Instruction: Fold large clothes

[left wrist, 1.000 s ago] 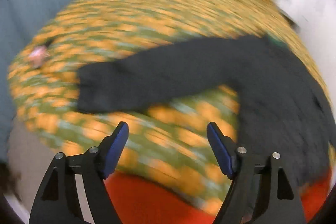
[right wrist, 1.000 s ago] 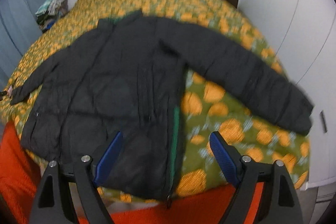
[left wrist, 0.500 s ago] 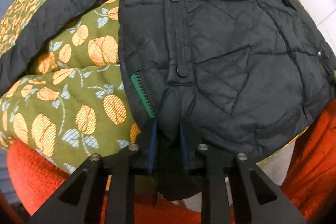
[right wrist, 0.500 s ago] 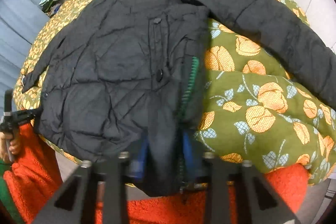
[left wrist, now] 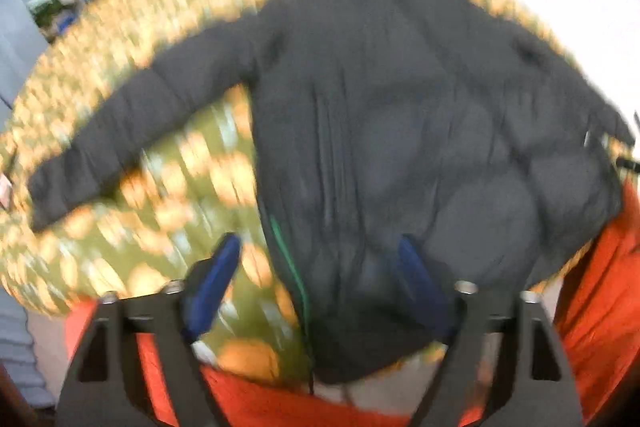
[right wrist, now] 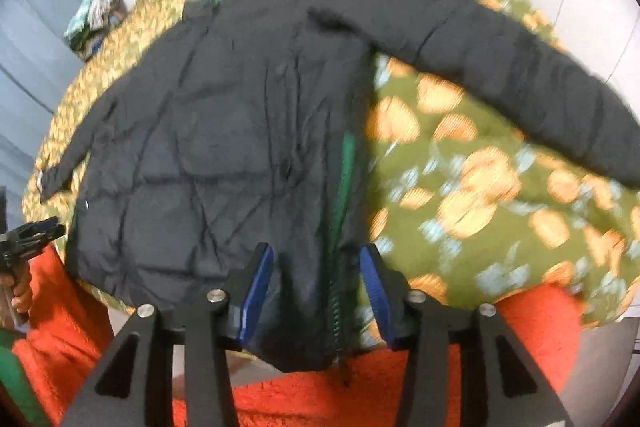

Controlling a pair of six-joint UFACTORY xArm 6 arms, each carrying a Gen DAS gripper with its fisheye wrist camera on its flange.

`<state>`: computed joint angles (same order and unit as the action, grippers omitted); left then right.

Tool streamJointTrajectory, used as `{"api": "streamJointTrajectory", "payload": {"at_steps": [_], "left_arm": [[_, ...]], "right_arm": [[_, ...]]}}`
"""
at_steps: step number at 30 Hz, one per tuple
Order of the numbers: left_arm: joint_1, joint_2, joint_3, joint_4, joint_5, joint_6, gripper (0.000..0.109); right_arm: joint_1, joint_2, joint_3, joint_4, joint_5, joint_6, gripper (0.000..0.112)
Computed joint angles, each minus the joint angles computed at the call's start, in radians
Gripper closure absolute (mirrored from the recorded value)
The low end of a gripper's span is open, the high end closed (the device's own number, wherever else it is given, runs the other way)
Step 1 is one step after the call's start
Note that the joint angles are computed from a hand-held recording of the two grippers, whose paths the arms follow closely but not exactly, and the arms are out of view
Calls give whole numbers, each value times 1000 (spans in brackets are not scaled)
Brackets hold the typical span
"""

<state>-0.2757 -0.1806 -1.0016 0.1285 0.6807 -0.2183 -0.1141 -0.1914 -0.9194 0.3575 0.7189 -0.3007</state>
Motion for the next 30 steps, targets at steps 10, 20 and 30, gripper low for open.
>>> {"api": "streamJointTrajectory", "payload": {"at_steps": [10,20,30], "left_arm": [[10,273,-255,161,-261,-216,6],[-40,339,-296,33,-112,-166,6],[-46,276,-230,82,-121,-172,6]], "right_arm": [[-221,48,-2,189,-281,57,56],[-394,242,-117,612,-342,83,56],[-339,414,-270,559,-490,246,98]]}}
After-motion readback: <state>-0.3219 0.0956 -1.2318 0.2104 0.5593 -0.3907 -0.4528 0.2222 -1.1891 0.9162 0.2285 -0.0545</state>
